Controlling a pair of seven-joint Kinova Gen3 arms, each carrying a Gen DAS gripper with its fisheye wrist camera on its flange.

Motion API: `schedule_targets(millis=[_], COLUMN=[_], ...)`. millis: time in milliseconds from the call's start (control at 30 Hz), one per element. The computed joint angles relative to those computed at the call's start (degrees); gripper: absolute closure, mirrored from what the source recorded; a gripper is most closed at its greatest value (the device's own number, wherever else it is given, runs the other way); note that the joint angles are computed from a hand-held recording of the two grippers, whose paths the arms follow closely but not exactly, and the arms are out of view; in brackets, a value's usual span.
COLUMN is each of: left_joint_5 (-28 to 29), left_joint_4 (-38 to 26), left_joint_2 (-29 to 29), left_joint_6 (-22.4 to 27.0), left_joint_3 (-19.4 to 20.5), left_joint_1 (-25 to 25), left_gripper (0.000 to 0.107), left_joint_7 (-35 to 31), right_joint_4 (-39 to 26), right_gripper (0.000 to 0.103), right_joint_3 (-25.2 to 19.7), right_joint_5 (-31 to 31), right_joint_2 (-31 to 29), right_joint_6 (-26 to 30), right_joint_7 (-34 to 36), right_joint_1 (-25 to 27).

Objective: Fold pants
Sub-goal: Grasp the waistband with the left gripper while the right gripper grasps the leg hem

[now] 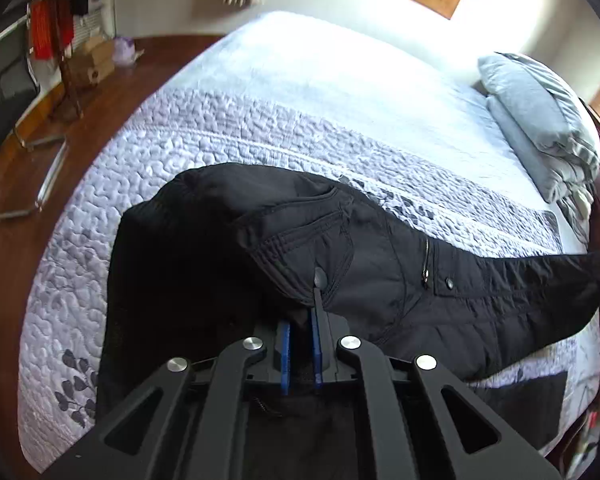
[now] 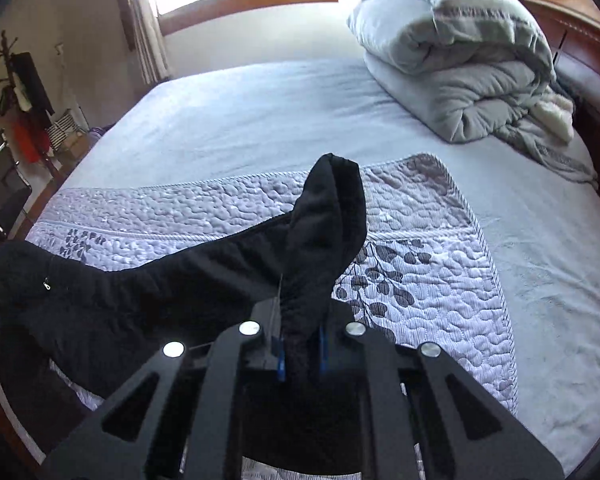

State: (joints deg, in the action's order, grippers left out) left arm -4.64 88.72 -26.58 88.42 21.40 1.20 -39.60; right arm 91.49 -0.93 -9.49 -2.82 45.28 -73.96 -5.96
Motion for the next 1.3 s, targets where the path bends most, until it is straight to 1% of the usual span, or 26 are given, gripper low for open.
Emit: schedule_targets(millis=[33,100,133,200,300,400,467,567,733,800,900,1000,1033,1067,1100,1133,1200,1267,1300], left_joint_5=[-0.7,0.0,0.7,2.1,5.8,10.1,12.5,15.9,20.5,22.3,24.5,25.8,26.3,26.9,27.0,26.9,27.5,28.7,28.7], left_joint_4=[-0.2,-0.4,0.0,-0.5,-1.5,-0.3,0.3,2.9,6.0,7.6,9.1,8.8,8.2,7.6,6.3,5.0,2.8,1.3,0.9], left_joint_2=[-1.4,-4.6,-6.3,-9.1,-14.0,-19.4,-22.6,-27.2,-32.9,-35.1,-37.9,-39.0,-39.4,-40.0,-40.5,-40.6,-40.8,-40.9,-40.7], left_joint_6=[0.6,0.8,0.6,2.2,4.9,6.8,8.5,9.4,13.8,15.0,16.5,18.5,19.4,19.8,20.7,21.5,21.4,19.4,18.4], left_joint_3=[1.8,3.6,4.2,5.5,6.8,6.1,6.3,4.1,2.0,0.9,-0.4,-1.2,-1.8,-2.7,-3.5,-3.9,-5.5,-7.5,-7.8], left_joint_1=[0.1,-0.7,-1.1,-2.4,-4.3,-5.8,-6.8,-7.8,-9.7,-10.4,-11.6,-12.9,-13.3,-13.6,-14.3,-14.9,-15.6,-16.3,-16.1], left_gripper=[0.100,0.100,0.100,0.100,0.099,0.099,0.099,0.099,0.098,0.097,0.097,0.089,0.079,0.071,0.055,0.042,0.035,0.025,0.018], left_joint_7=[1.1,2.4,2.9,3.2,4.3,5.7,6.1,6.8,6.9,6.8,6.9,6.6,7.1,7.6,8.4,8.9,9.5,10.7,11.7], right_joint_4=[2.7,7.2,9.1,13.0,18.9,22.8,25.5,28.3,33.5,36.1,39.1,40.8,41.1,41.1,41.4,41.5,42.2,42.7,42.9], right_gripper=[0.093,0.093,0.093,0.093,0.093,0.093,0.092,0.091,0.090,0.090,0.090,0.090,0.089,0.089,0.089,0.088,0.086,0.082,0.081], right_joint_3=[0.4,1.1,1.0,2.9,4.4,6.6,8.9,11.4,13.5,15.2,16.0,17.0,17.3,17.6,17.1,16.9,16.8,16.9,16.7], right_joint_5=[-1.4,-2.0,-2.3,-2.1,-3.2,-2.5,-2.4,-1.4,0.7,0.8,1.1,1.2,1.0,1.1,1.3,1.5,1.7,1.5,1.6], right_joint_2=[-2.7,-7.6,-10.2,-14.7,-22.3,-27.9,-31.9,-36.0,-40.2,-41.3,-43.1,-43.5,-43.6,-43.4,-43.3,-43.2,-44.2,-44.5,-44.5], right_joint_6=[-2.0,-4.8,-4.9,-6.6,-6.8,-6.0,-4.8,-1.5,3.7,5.1,5.6,5.1,5.1,5.1,4.8,4.8,5.2,5.3,5.3], right_joint_7=[2.3,5.5,7.0,7.9,9.2,7.7,7.2,6.2,4.1,3.2,1.9,0.9,0.6,0.5,0.4,0.3,0.0,-0.7,-0.9], right_joint_1=[-0.1,-0.9,-0.8,-2.7,-2.7,-3.6,-3.9,-3.3,-0.9,-0.2,1.0,1.3,1.2,0.9,1.0,1.1,1.4,1.5,1.5])
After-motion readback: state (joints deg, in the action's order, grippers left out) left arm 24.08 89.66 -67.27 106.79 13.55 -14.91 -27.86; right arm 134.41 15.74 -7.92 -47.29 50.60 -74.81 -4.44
